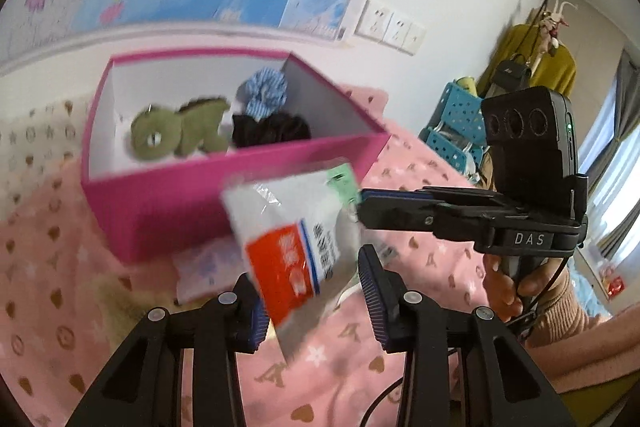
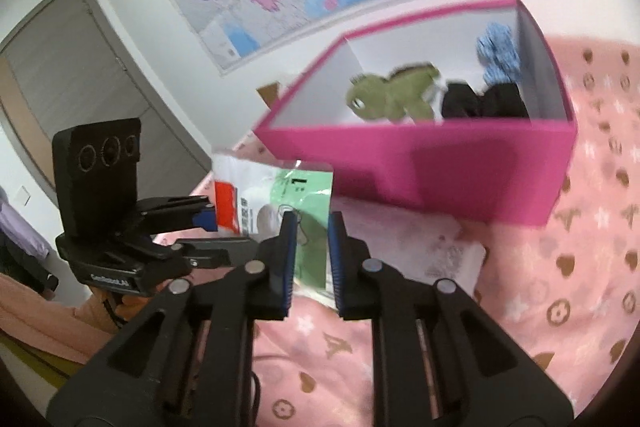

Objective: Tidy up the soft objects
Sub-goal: 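Lift the medical tape packet with the right tool over the box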

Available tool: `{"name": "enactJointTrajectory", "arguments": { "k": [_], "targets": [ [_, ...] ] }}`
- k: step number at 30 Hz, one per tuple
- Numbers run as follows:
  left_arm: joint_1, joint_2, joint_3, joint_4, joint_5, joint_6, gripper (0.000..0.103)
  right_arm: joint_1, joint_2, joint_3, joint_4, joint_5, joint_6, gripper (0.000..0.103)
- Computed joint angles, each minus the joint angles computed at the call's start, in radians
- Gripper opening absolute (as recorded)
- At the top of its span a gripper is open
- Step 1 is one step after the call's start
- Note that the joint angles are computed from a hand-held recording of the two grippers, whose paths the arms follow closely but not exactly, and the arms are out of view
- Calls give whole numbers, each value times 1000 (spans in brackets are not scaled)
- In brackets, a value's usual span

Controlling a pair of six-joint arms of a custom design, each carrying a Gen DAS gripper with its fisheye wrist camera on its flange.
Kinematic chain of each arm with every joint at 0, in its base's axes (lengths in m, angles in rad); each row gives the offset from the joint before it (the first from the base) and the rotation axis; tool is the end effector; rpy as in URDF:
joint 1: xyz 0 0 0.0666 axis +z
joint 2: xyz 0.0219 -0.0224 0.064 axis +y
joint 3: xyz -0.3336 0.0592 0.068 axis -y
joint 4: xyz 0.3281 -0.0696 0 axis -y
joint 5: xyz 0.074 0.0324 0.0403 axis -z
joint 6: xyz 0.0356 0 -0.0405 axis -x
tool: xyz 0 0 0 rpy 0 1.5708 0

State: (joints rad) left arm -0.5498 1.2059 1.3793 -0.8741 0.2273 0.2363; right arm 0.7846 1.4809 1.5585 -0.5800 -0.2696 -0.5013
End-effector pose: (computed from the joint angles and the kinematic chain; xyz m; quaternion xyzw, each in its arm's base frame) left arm 0.3132 -0.2018 0.4529 0.1879 0.8825 -0.2554 0.3474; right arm 0.3344 0.3467 0.4421 -0.1881 0.8347 0.3951 0.3344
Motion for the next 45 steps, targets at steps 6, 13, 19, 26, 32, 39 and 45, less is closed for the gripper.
{"name": "enactJointTrajectory", "arguments": {
  "k": [6,13,19,26,32,39,45],
  "targets": [
    [16,76,130,-69,10,-45,28,-8,50,105,-24,-38,32,11],
    [61,79,88,-68,-6,-21,26,-34,78,129,-25,-34,20,11],
    [104,-74,-99,6,31,14,47,-28,42,34,-33,-116,37,16],
    [87,-145,-208,17,83,44,47,19,13,-20,-114,-200,75,45],
    [61,-125,-225,0,72,60,47,52,74,-1,-154,-218,43,47],
    [94,-153,-248,3,97,68,48,65,84,-7,-107,-212,43,16],
    [98,-177,-221,33,141,60,50,52,12,3,-67,-99,67,13]
  ]
}}
